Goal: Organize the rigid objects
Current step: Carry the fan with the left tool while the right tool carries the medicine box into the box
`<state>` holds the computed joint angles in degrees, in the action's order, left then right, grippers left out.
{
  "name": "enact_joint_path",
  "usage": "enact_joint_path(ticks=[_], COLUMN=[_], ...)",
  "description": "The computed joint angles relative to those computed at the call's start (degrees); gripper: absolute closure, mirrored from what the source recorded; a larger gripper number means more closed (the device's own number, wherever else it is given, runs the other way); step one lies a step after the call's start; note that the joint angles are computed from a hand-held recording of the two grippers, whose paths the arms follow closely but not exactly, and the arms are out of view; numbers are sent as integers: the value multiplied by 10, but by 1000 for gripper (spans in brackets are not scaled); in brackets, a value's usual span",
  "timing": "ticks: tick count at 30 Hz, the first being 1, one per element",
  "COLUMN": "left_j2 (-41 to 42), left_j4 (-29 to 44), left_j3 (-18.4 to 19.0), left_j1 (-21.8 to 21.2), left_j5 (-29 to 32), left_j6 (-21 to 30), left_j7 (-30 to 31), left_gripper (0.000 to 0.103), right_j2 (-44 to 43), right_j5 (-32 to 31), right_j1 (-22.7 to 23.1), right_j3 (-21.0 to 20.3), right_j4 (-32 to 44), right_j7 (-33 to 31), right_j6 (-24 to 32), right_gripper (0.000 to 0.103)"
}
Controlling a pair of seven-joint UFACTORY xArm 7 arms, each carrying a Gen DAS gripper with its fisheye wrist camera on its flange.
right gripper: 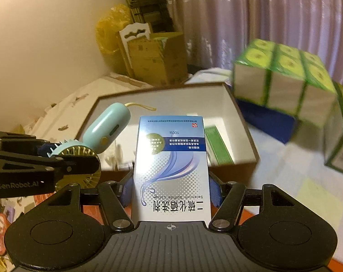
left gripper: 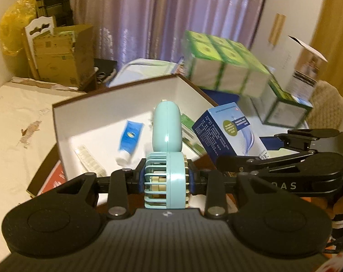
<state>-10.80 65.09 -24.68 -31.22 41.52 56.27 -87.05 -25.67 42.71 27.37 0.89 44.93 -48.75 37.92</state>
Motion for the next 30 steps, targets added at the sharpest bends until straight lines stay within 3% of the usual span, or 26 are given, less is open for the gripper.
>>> enact_joint_path(ticks=[14,30], left_j2=[2,59], left_j4=[-39,-59], left_j3=[51,101], left_j1=[60,95], left_j5=[-24,-65], left_j6=[-63,-126], left_j7=[54,92], left_gripper=[74,74], right_j2=[178,330], right_j5=[-15,-139], right_j1=[-8,-38], right_j3=[64,122], right_j4=[145,246], right_j7=[12,108], right_j6=[-37,-48], right_gripper=[42,42])
